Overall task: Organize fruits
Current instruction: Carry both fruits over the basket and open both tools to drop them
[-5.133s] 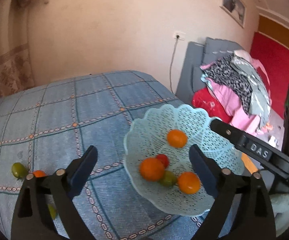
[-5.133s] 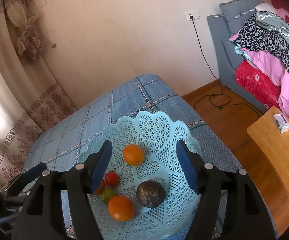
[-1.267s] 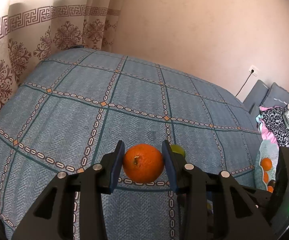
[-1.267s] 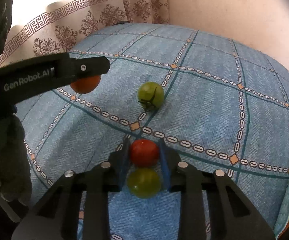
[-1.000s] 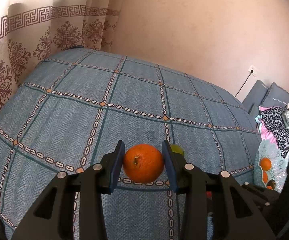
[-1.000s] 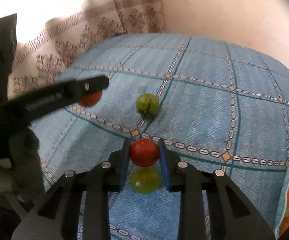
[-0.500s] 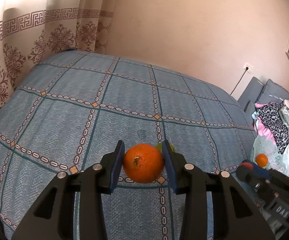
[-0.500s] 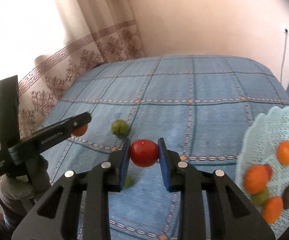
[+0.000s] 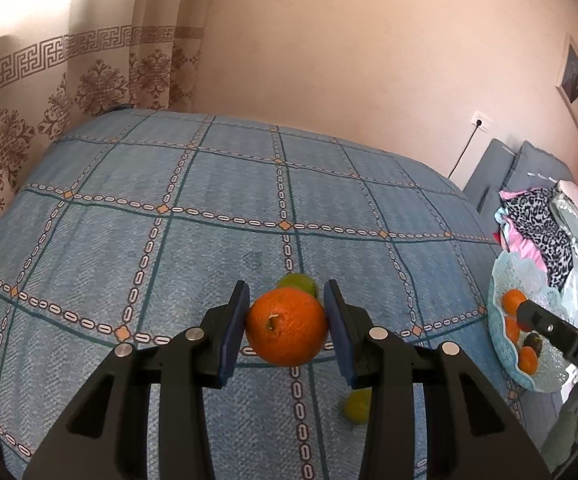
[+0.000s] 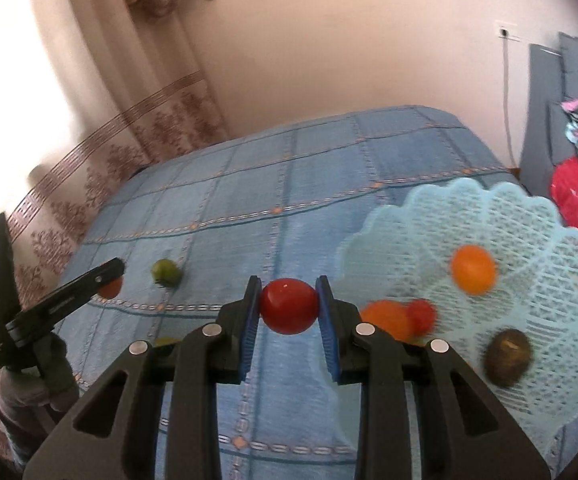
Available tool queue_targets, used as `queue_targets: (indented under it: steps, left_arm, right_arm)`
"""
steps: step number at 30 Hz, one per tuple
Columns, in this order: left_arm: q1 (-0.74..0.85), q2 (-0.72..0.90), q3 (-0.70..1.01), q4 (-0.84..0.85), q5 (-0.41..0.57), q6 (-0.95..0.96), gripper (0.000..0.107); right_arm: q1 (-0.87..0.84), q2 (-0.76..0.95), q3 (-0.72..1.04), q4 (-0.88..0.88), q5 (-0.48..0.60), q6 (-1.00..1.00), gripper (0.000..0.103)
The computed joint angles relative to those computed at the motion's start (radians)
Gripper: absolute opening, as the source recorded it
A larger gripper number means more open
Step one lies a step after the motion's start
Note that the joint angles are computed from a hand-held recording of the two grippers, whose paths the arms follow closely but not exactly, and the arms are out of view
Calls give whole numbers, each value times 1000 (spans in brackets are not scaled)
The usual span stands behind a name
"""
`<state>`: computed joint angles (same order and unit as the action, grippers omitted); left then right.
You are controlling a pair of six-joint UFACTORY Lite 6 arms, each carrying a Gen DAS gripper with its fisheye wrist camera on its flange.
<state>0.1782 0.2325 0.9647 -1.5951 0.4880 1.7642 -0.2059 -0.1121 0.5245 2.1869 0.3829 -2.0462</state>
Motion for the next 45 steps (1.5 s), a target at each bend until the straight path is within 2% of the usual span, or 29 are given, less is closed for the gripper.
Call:
queue_targets:
  steps: [11, 16, 17, 18, 19, 29, 37, 39, 45]
  left_arm:
    - [-64, -80, -78, -74, -33, 87, 39]
    - [-117, -139, -126, -94, -54, 108, 39]
    - [-126, -148, -133, -99, -59, 113, 39]
    - [-138, -159, -142, -104, -64, 119, 39]
    - [-151, -173, -154, -110, -70, 123, 39]
    - [-306, -259, -222, -119, -137, 87, 39]
    - [-478, -263, -198, 2, -181, -100, 39]
    - [-512, -258, -185, 43, -184, -153, 39]
    - [-666, -213, -123, 104, -243, -256, 39]
  right_arm:
    - [-306, 9, -16, -242, 96, 186, 29]
    - [-372, 27, -21, -289, 129, 208, 29]
    - [-395, 38, -16, -317, 150, 229, 32]
    - [-406, 42, -17, -320, 165, 235, 47]
    - [-417, 39, -22, -316, 178, 233, 56]
    - [-543, -33, -54, -338, 275, 198, 56]
    - [-592, -66, -57, -314, 322, 182, 56]
    - [-613, -54, -63, -299, 336, 165, 58]
    - [-668, -14, -25, -349, 355, 209, 59]
